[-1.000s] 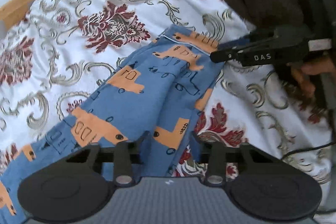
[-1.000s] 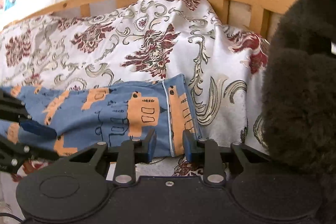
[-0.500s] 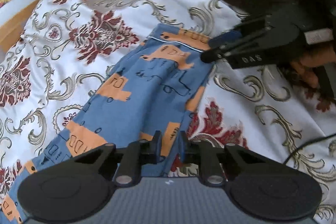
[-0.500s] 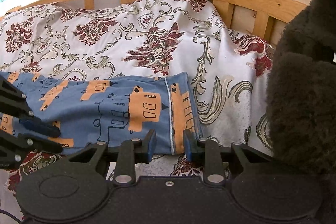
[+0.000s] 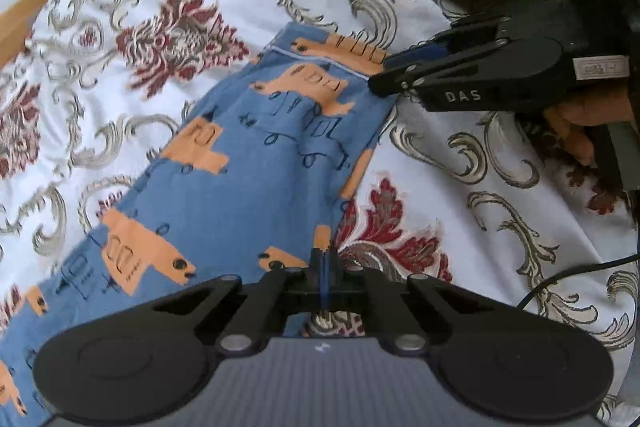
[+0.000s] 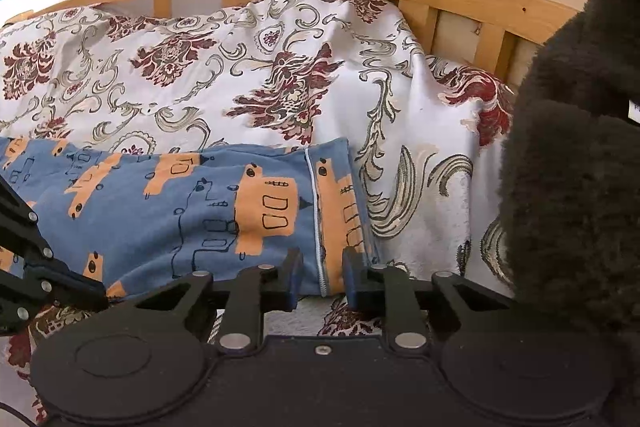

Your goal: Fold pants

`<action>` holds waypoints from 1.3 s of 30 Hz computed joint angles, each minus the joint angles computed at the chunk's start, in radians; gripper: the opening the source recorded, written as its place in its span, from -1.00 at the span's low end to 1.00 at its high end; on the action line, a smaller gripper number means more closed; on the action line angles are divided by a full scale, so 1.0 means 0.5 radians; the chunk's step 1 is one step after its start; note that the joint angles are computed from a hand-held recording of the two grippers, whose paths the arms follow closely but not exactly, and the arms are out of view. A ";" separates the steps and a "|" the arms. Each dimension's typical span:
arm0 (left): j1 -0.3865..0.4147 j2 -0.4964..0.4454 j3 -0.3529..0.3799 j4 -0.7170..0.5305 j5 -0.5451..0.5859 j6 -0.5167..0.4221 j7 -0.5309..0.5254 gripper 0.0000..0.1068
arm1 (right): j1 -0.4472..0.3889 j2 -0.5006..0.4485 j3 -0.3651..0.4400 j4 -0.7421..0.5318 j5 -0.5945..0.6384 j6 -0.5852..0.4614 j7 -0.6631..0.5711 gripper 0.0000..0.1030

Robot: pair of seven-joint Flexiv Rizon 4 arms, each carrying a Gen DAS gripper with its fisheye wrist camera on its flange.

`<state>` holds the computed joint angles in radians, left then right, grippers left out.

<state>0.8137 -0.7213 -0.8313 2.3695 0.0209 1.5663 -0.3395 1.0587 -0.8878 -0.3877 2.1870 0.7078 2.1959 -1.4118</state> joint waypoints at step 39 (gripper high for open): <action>-0.022 -0.082 0.587 -1.209 -0.630 -1.130 0.158 -0.11 | -1.828 -0.442 2.062 -1.437 -2.528 -1.347 -0.384 -0.91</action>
